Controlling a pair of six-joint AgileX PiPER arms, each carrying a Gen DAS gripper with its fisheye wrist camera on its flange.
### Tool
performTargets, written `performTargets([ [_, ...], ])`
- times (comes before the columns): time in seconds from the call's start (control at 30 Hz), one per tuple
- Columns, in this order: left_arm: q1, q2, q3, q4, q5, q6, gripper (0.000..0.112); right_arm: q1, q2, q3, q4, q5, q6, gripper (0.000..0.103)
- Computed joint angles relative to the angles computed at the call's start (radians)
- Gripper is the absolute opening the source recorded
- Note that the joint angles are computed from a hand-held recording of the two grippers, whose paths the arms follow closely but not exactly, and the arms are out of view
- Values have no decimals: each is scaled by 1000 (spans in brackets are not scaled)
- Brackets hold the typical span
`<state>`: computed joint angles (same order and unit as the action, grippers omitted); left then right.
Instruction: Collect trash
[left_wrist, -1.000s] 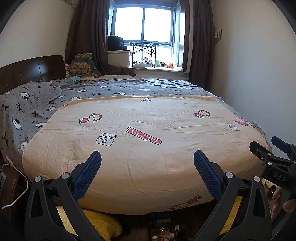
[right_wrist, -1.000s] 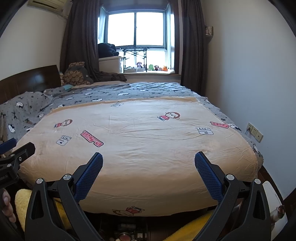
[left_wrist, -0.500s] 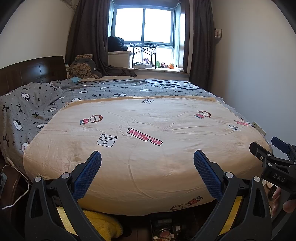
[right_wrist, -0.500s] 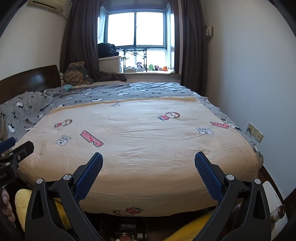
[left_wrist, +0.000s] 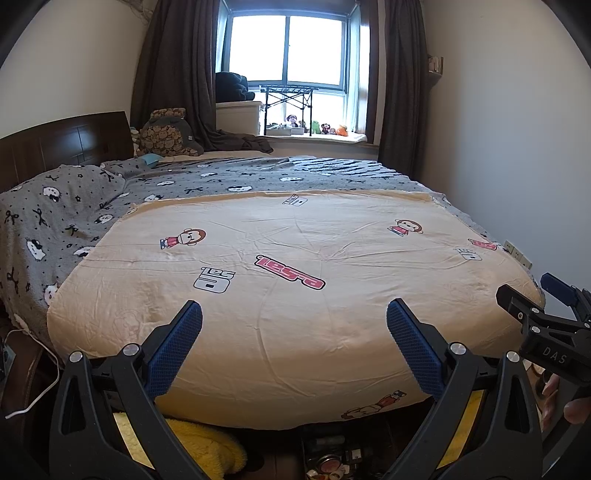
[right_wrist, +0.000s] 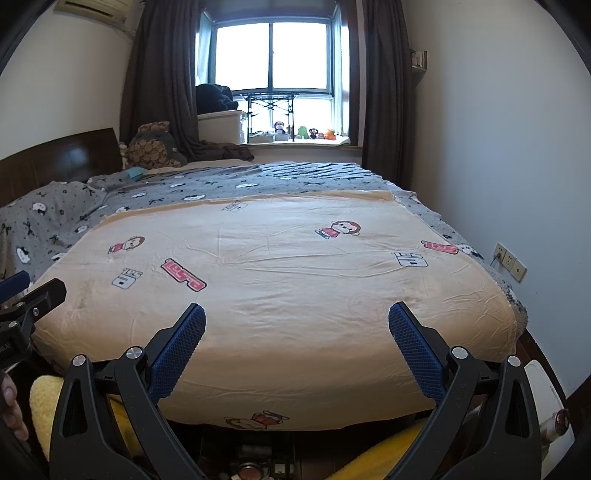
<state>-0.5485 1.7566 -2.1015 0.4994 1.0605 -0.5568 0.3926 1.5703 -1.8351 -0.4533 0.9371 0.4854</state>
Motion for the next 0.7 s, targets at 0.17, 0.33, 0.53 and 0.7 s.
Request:
performTargets([
  [0.17,7,7,-17,-21,11,16,95,1,-1,3,-1,-1,2,99],
  [0.33,-2,12,-28,2,27,9,95,-4,3,3,5,-4,-2,100],
  [0.53,-15,5,-15,28,22,-9,95,-4,8,4,7,-7,-2,100],
  [0.7,-19,-1,2,46,8,-17,95,-3,7,7,8,-5,-3,100],
])
